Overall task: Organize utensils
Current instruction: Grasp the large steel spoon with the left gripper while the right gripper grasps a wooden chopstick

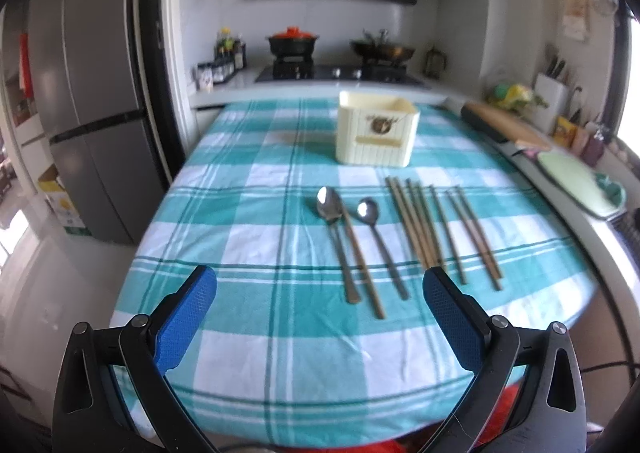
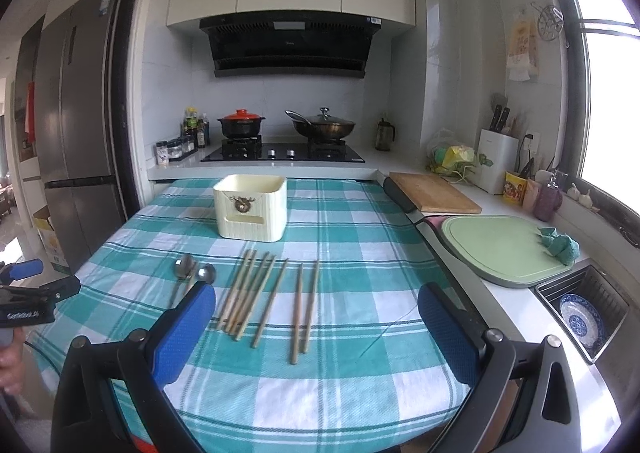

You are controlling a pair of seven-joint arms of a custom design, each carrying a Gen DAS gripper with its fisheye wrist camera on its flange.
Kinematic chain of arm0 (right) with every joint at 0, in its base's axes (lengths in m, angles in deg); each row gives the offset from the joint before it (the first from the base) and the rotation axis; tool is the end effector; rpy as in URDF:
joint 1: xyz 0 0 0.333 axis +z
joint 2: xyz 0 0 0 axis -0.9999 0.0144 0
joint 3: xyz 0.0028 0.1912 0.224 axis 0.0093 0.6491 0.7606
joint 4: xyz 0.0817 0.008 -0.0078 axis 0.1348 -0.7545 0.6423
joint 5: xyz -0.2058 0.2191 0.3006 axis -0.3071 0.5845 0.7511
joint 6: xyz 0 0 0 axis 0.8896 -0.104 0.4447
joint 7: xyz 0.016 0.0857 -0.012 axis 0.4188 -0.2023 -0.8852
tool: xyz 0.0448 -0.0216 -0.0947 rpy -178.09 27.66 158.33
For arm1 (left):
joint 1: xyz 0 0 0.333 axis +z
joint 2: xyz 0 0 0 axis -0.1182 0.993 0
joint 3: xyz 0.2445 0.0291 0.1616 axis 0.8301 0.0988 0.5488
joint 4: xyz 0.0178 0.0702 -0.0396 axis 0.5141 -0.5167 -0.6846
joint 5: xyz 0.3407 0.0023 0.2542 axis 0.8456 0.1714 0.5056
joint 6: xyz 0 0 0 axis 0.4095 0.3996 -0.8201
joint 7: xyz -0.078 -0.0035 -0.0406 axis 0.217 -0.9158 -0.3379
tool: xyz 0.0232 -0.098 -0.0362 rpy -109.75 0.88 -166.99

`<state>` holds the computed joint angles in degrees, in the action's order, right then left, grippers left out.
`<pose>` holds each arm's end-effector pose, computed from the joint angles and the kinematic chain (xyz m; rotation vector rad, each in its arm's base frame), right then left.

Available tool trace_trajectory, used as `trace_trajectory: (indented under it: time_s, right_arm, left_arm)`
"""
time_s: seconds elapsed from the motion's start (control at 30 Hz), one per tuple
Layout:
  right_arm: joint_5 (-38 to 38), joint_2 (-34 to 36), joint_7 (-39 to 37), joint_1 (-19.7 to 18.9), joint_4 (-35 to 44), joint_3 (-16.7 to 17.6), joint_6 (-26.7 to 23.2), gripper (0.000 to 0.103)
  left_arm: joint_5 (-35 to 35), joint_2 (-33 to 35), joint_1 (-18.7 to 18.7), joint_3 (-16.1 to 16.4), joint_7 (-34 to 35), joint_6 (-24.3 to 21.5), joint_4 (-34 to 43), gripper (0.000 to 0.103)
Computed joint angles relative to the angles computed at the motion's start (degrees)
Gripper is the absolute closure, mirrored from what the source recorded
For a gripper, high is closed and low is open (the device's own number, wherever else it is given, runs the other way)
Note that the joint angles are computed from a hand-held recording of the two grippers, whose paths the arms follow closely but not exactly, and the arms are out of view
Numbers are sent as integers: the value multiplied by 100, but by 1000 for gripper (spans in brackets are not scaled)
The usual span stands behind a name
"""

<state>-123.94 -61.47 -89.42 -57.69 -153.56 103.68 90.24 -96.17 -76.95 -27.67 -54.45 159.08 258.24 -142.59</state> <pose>0.3307 0.3657 0.4616 -1.2798 1.8920 -1.2263 0.4723 -0.1186 0.4320 -1.4067 2.0633 -0.9880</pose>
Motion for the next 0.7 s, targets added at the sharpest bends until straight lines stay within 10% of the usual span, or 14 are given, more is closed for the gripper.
trace_trajectory:
  time_s: [0.33,0.7]
  right_arm:
    - [418,-158,-249,-398,-498,-462,762,0]
    - [457,101,-754,-927,-464,-727,1724,0]
  left_arm:
    - [1782,2250,1041,-861,-1539,-499,1755,0]
    - [4611,3656,634,-248,-4162,-917,3131,0]
